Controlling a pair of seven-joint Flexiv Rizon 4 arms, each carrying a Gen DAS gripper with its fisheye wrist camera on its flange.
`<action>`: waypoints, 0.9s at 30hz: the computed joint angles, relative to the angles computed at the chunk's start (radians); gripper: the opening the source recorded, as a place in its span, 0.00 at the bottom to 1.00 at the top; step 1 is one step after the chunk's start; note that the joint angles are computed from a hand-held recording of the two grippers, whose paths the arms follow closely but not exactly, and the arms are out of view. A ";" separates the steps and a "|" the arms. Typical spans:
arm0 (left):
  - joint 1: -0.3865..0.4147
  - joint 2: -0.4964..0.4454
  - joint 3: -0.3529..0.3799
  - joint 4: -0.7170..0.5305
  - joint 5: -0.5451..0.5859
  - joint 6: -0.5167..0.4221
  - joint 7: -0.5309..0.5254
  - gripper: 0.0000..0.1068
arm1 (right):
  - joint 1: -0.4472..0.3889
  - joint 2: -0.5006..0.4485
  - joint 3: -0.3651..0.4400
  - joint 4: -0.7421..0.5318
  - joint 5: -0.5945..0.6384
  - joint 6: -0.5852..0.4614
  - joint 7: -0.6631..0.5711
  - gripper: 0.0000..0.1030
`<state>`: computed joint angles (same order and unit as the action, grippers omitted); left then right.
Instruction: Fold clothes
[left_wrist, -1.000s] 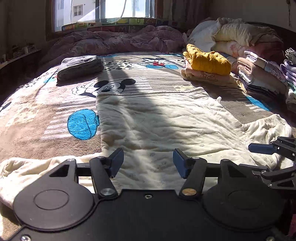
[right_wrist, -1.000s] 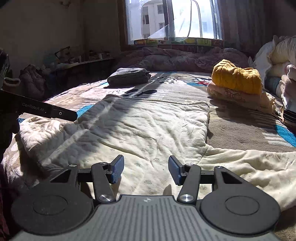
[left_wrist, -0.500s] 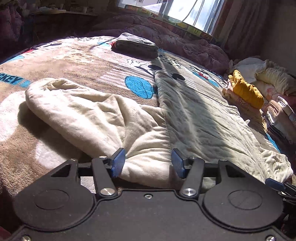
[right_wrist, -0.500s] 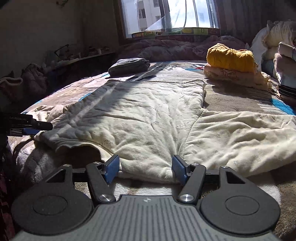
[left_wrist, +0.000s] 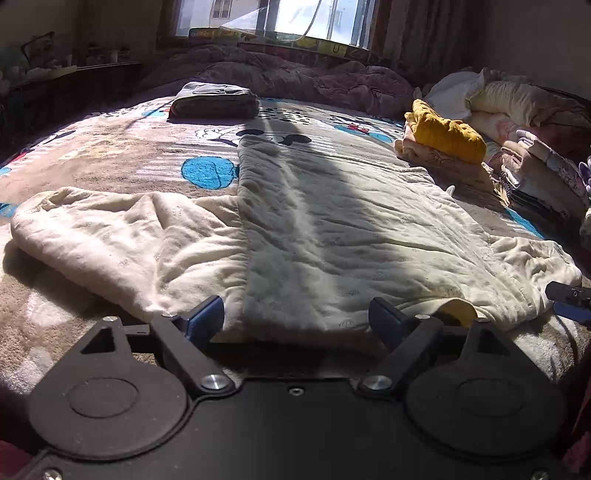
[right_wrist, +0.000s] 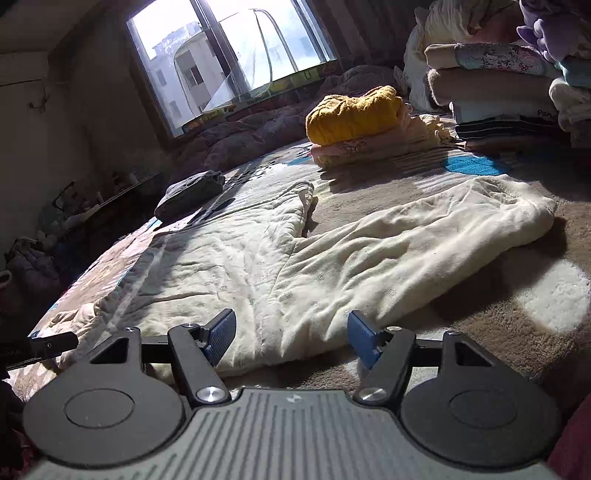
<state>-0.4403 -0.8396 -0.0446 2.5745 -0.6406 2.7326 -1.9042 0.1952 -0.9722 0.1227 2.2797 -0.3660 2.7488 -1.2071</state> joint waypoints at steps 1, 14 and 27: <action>-0.003 -0.007 -0.014 -0.015 -0.025 -0.044 0.045 0.88 | -0.022 -0.005 0.007 -0.007 0.005 -0.015 0.040 0.65; -0.082 0.023 -0.060 -0.124 -0.132 0.021 0.247 0.87 | -0.227 -0.103 0.001 -0.062 -0.205 0.086 0.392 0.71; -0.174 -0.058 -0.098 -0.271 -0.271 0.027 0.511 0.70 | -0.245 -0.134 -0.035 -0.111 -0.260 0.120 0.546 0.78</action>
<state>-0.6139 -0.8977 -0.1423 2.3036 -0.9112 2.7600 -1.3927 -0.0499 -1.1061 0.0879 2.1691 -0.6258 2.8684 -0.6608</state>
